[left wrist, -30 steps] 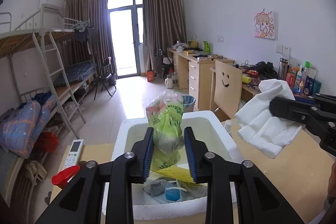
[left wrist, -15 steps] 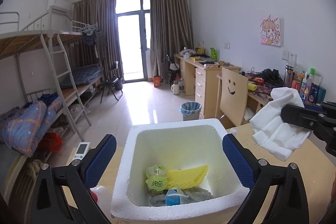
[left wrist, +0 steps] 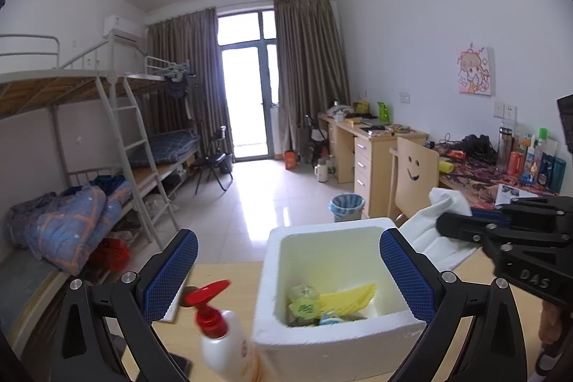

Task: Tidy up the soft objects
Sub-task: 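Open the right tool to release the white tissue into the foam box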

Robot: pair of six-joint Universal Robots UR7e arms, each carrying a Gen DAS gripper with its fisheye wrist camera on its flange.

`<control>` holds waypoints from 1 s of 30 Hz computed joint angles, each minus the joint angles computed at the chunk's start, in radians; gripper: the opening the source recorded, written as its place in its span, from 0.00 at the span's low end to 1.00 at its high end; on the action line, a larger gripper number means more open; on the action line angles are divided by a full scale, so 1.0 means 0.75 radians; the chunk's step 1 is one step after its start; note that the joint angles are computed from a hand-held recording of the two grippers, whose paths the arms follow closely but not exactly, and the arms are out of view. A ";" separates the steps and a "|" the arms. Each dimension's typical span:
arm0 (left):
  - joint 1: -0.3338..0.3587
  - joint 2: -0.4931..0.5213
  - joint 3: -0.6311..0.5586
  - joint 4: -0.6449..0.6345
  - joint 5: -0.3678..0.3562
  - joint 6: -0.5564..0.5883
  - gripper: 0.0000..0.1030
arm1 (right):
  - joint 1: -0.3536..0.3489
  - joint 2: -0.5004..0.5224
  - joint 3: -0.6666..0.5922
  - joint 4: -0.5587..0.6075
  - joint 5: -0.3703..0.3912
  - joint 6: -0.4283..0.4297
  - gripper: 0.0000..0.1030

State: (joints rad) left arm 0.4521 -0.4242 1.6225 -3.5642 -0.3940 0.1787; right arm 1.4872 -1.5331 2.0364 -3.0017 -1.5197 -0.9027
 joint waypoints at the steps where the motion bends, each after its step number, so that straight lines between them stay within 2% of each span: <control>1: -0.005 -0.008 0.013 -0.007 0.011 -0.002 0.99 | 0.005 0.005 0.000 0.003 0.000 -0.003 0.13; 9: -0.029 -0.041 0.084 -0.072 0.076 0.002 0.99 | 0.026 0.059 -0.019 0.018 -0.008 0.001 0.13; 17: -0.048 -0.065 0.147 -0.114 0.080 0.004 0.99 | 0.052 0.119 -0.045 0.010 -0.063 0.011 0.13; 28: -0.054 -0.083 0.186 -0.137 0.106 -0.017 0.99 | 0.068 0.151 -0.071 0.028 -0.083 0.025 0.13; 30: -0.055 -0.090 0.198 -0.125 0.107 -0.044 0.99 | 0.073 0.162 -0.075 0.016 -0.101 0.028 0.19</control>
State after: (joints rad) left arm 0.4111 -0.4915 1.7711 -3.6581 -0.3136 0.1457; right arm 1.5420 -1.4118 1.9804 -2.9896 -1.5952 -0.8813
